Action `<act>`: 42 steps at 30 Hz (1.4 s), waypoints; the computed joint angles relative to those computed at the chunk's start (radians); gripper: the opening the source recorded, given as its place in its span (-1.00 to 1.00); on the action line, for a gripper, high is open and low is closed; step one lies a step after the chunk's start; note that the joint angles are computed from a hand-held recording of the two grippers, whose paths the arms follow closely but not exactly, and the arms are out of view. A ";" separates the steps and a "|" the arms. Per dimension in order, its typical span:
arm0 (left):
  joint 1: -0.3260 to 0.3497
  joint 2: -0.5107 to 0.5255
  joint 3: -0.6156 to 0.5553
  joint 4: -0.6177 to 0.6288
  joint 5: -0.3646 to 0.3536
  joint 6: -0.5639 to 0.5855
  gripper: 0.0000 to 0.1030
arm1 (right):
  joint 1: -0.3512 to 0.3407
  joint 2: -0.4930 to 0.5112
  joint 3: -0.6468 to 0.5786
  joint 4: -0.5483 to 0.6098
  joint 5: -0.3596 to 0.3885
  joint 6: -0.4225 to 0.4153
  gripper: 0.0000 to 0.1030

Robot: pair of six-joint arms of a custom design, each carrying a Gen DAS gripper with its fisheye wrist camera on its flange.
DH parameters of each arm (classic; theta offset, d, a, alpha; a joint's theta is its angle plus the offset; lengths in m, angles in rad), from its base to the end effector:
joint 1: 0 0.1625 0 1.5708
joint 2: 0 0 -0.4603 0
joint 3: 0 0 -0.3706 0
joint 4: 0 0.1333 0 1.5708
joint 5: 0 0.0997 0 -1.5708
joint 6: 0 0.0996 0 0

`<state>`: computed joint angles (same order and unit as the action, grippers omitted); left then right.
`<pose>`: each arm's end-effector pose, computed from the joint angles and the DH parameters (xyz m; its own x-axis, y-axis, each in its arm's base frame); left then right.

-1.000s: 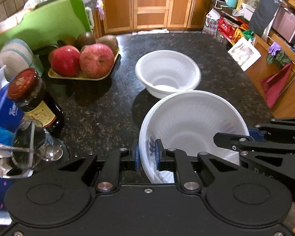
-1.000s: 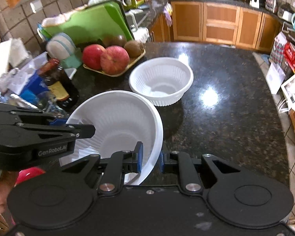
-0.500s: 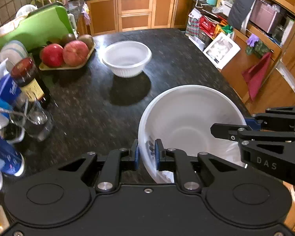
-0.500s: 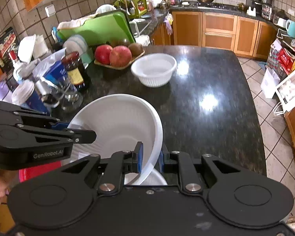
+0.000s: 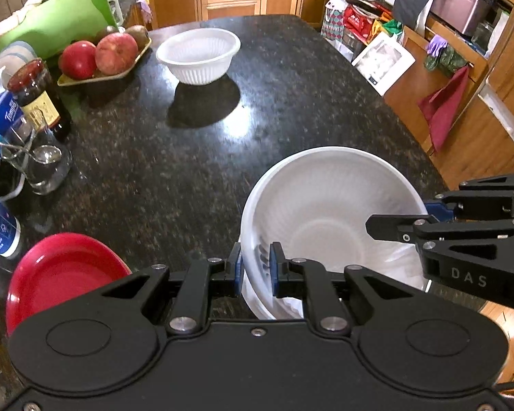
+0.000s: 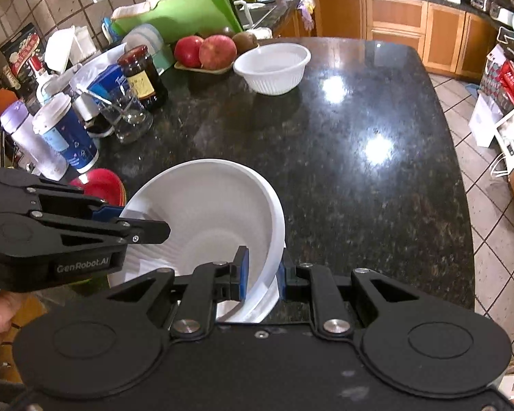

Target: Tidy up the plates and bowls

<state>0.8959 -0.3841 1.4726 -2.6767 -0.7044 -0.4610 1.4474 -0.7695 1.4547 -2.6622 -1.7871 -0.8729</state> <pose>-0.2737 -0.6768 -0.0561 -0.7382 0.0058 -0.6746 0.3309 0.8745 -0.3545 0.0191 -0.7557 0.1983 -0.7028 -0.5672 0.4294 -0.6620 0.7424 -0.1028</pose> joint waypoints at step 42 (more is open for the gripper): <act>-0.012 -0.022 0.032 -0.273 0.127 0.131 0.12 | 0.014 -0.038 -0.045 -0.060 0.166 0.034 -0.28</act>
<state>0.8837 -0.4061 1.5044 -2.9494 -0.5770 -0.3302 1.4618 -0.8078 1.4098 -2.7218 -1.6212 -0.8387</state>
